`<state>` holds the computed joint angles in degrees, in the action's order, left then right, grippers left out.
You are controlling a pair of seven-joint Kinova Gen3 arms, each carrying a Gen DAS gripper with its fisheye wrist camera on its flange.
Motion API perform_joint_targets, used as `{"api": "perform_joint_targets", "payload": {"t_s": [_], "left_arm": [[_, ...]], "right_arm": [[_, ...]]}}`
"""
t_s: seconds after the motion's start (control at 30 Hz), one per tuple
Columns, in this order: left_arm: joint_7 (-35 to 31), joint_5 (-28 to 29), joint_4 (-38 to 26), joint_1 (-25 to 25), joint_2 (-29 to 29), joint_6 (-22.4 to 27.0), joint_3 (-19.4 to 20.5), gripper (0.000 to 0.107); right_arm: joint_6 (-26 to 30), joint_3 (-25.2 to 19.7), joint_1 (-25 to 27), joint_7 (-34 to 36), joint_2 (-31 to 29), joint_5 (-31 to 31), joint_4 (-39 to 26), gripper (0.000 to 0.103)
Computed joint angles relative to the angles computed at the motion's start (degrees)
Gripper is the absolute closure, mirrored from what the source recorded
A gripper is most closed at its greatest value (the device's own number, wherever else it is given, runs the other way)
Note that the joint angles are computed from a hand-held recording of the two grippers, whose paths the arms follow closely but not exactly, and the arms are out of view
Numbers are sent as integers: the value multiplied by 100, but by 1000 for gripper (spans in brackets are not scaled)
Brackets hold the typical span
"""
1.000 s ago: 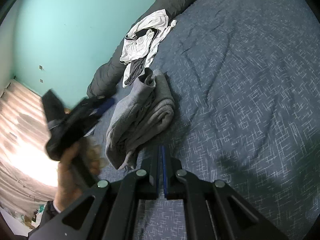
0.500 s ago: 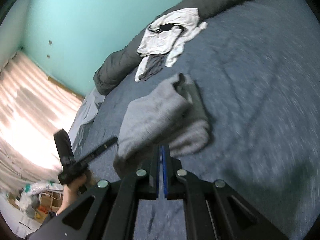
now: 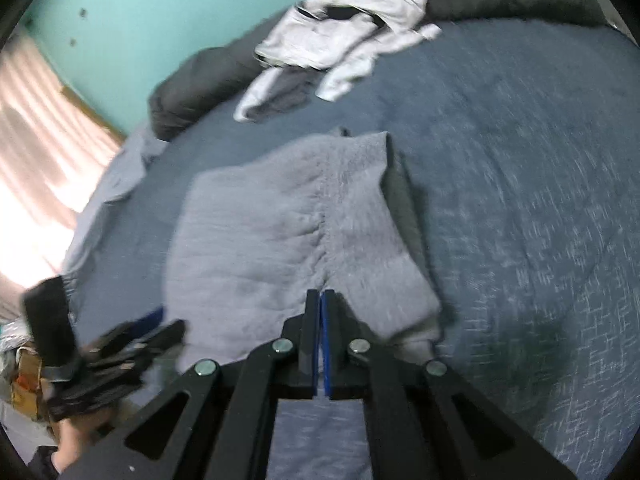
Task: Fold clothes
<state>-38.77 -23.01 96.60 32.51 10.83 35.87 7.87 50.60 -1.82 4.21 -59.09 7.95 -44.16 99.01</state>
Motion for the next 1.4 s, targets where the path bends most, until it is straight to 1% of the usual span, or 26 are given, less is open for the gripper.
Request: {"api": "perform_joint_targets", "payload": {"t_s": [0.07,0.13,0.17,0.23,0.27,0.33,0.47,0.5,0.53,0.57,0.6,0.63,0.77,0.8,0.83,0.87,0.97,1.03,1.07,1.1,1.13,1.23,1.27,1.3,1.37,1.4], "left_arm": [[-44,35,-51,-9,18,53,18,46],[-78,114,-80,-37,-12,75,29,46],[-75,131,-92,-45,-39,79,30,46],[51,-24,-123,8,-108,89,-2,46],[50,-53,-155,-5,-121,88,6,46],[17,-43,-225,-56,-122,71,27,46],[-164,75,-427,-133,45,201,35,46],[-207,133,-432,-149,78,199,34,46],[-248,186,-432,-161,108,195,30,46],[-269,205,-408,-154,126,171,17,46],[-266,208,-366,-142,134,124,-3,46],[-264,219,-308,-137,124,61,-20,46],[-298,294,-121,-165,98,-178,-51,46],[-316,320,-108,-173,95,-196,-53,46],[-340,339,-114,-179,92,-193,-53,46],[-363,358,-121,-185,90,-188,-53,46],[-427,420,-124,-208,80,-193,-49,46],[-408,410,-103,-192,72,-208,-63,46],[-397,408,-88,-187,63,-219,-66,46],[-391,410,-73,-188,56,-232,-67,46],[-407,427,-64,-202,55,-254,-63,46],[-440,483,-18,-231,31,-304,-50,46],[-474,508,0,-250,22,-327,-42,46],[-503,529,17,-264,13,-349,-37,46],[-521,530,54,-264,5,-401,-37,46],[-528,527,70,-262,5,-427,-38,46]], "right_arm": [[-66,-3,94,300,49,-217,116,103],[-59,38,108,429,80,-329,147,103],[-49,-1,200,506,78,-475,163,103],[-5,5,360,754,55,-941,226,103],[17,62,380,927,33,-1158,242,102],[101,43,460,1123,64,-1345,115,102],[226,30,359,946,309,-1073,-409,102],[192,16,312,828,395,-927,-525,102],[146,-99,344,682,483,-746,-647,102],[105,-107,279,449,596,-541,-791,102],[70,-9,156,216,695,-382,-884,102],[34,78,56,-17,780,-236,-950,102],[-108,-131,203,-560,990,211,-1030,102],[-119,-63,158,-625,1039,249,-1037,100],[-142,-101,218,-597,1050,199,-1021,100],[-191,-244,373,-476,1019,77,-982,100],[-208,-591,738,204,894,-443,-945,100],[-42,-618,713,510,920,-588,-1104,100],[32,-723,745,570,950,-552,-1221,100],[104,-753,671,540,997,-422,-1379,100],[185,-684,491,418,1070,-200,-1561,100],[434,-174,-225,-154,1347,499,-2087,100],[467,-124,-311,-387,1449,693,-2208,100],[471,-150,-290,-596,1538,793,-2285,103],[456,-371,-103,-921,1686,963,-2384,103],[492,-378,-127,-1028,1736,1086,-2446,103]]}}
